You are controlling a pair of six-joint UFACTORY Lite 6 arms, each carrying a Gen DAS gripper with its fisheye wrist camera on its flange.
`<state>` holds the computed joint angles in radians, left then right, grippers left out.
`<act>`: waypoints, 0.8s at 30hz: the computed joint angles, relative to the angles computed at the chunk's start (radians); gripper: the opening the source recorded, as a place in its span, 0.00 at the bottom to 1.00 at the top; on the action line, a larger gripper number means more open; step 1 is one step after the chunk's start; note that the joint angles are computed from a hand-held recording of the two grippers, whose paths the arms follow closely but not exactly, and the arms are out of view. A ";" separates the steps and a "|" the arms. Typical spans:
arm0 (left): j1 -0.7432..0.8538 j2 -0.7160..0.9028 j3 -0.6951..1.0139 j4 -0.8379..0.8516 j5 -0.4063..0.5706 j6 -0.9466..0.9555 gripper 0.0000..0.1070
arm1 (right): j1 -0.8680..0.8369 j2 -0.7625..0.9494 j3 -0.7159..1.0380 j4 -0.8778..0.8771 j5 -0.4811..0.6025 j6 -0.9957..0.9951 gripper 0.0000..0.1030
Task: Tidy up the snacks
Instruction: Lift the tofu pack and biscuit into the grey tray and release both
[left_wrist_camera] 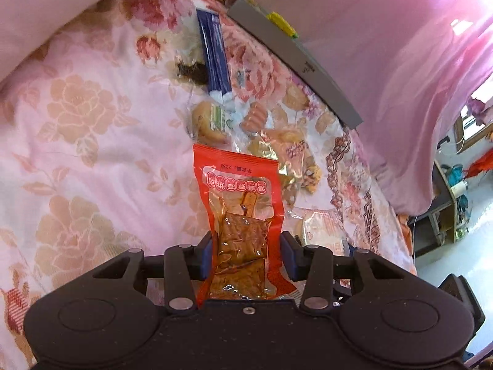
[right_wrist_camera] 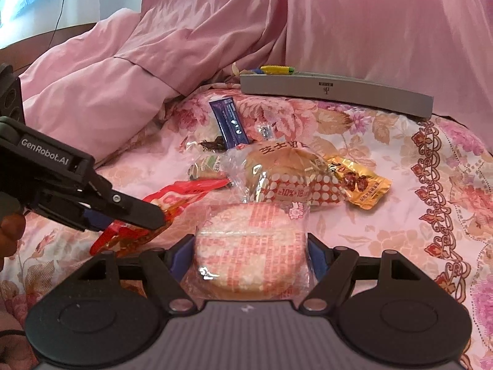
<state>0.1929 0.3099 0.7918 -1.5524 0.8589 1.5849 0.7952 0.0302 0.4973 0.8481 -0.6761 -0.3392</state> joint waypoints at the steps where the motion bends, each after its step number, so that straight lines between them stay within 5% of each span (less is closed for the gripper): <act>1: 0.005 -0.011 -0.008 -0.007 0.003 0.010 0.42 | 0.004 -0.006 -0.005 0.002 -0.008 -0.001 0.75; 13: -0.064 -0.033 0.076 -0.162 -0.030 0.097 0.43 | -0.042 -0.037 0.003 -0.025 -0.065 -0.069 0.75; 24: -0.261 0.284 0.789 -0.126 -0.277 -0.140 0.43 | -0.422 0.027 0.296 -0.424 0.121 -0.021 0.75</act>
<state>-0.0677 0.5938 1.5804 -1.6780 0.5816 1.4445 0.3731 0.0575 0.7936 0.4246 -0.5553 -0.3598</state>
